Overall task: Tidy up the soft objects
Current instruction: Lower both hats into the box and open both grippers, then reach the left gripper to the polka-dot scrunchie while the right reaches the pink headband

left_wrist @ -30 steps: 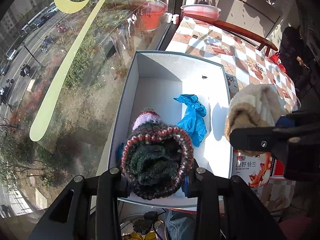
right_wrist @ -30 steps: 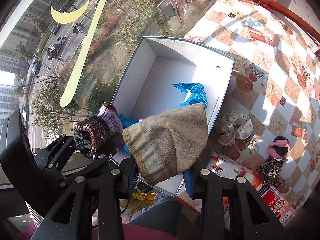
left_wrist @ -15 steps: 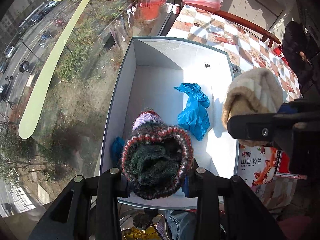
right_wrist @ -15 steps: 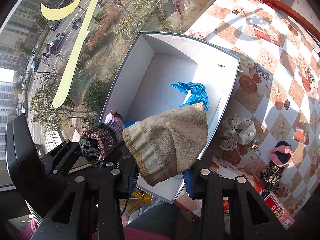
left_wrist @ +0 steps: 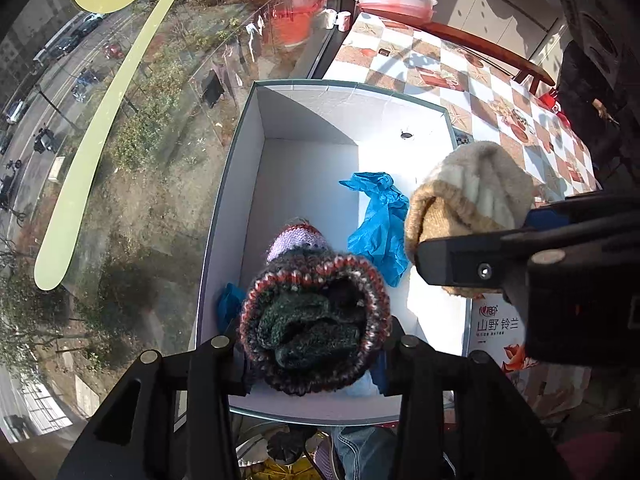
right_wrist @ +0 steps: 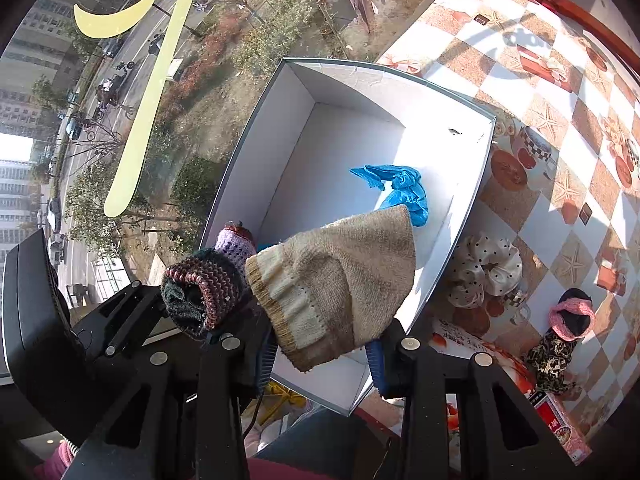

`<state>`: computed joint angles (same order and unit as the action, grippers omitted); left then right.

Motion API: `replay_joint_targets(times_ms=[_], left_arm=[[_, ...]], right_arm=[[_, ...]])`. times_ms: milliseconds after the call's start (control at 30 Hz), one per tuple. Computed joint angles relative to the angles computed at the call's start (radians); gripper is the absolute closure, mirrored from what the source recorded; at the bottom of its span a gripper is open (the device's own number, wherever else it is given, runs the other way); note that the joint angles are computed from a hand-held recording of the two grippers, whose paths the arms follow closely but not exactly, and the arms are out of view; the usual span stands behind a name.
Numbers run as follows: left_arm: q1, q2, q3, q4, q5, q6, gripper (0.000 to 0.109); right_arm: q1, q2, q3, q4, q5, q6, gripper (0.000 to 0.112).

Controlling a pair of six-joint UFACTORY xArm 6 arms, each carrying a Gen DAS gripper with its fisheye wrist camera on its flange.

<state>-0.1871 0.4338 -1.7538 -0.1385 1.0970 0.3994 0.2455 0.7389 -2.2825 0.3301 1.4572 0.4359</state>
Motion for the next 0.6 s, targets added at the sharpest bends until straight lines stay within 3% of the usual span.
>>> replay_joint_targets(times_ms=[67, 100, 200, 267, 400, 600], left_arm=[[0.001, -0.012, 0.013, -0.014, -0.018, 0.009, 0.028], [0.002, -0.019, 0.021, -0.027, -0.029, 0.014, 0.022], [0.006, -0.032, 0.031, -0.064, -0.049, 0.021, 0.008], [0.008, -0.025, 0.011, -0.093, -0.03, 0.024, 0.006], [0.001, -0.042, 0.005, -0.177, -0.02, 0.099, 0.006], [-0.057, -0.058, -0.008, -0.211, 0.047, 0.197, 0.006]], right_arm=[[-0.005, -0.005, 0.01, 0.007, -0.01, 0.006, 0.057], [-0.01, -0.011, 0.019, 0.013, -0.016, 0.012, 0.043], [-0.029, -0.071, 0.119, 0.042, -0.086, 0.032, 0.02], [-0.05, -0.111, 0.181, 0.076, -0.109, 0.052, 0.009], [-0.11, -0.261, 0.378, 0.167, -0.172, 0.072, 0.009], [-0.202, -0.45, 0.528, 0.035, -0.055, 0.078, 0.009]])
